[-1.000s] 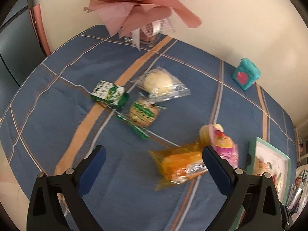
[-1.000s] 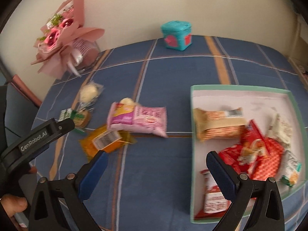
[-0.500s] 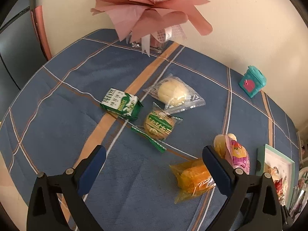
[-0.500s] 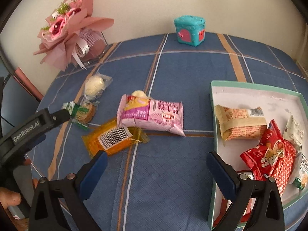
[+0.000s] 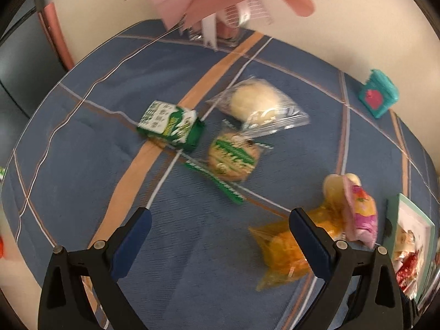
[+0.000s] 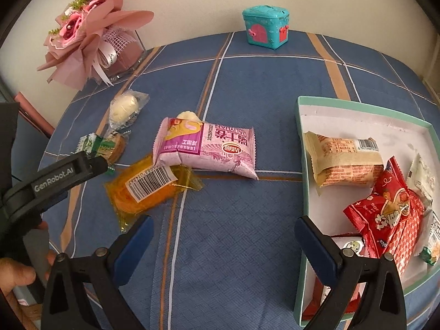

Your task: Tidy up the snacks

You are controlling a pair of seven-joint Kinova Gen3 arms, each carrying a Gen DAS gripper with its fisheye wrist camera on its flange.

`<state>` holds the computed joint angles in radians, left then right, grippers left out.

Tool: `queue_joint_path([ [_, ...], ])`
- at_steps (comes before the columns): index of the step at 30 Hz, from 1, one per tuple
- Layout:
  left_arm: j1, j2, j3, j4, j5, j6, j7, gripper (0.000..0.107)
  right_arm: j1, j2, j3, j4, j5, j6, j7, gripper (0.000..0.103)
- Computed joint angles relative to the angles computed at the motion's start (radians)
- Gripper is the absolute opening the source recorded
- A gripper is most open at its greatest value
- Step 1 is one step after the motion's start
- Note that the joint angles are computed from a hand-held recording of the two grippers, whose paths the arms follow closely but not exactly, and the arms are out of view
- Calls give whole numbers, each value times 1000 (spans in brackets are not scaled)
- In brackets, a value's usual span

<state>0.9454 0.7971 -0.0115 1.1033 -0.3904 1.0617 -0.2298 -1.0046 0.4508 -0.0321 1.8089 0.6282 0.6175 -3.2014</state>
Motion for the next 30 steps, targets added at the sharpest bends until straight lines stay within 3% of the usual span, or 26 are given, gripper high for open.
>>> queue_joint_path([
  [10, -44, 59, 45, -86, 91, 106, -111, 100, 17, -3, -4, 7, -41, -4, 0, 103],
  [15, -69, 73, 68, -97, 154, 118, -155, 100, 24, -6, -6, 10, -52, -8, 3, 103],
  [22, -103, 49, 88, -16, 246, 15, -176, 100, 30, -7, -7, 11, -66, -15, 13, 103],
  [30, -89, -21, 74, 69, 234, -96, -149, 100, 37, -8, -15, -2, -94, 10, 37, 103],
])
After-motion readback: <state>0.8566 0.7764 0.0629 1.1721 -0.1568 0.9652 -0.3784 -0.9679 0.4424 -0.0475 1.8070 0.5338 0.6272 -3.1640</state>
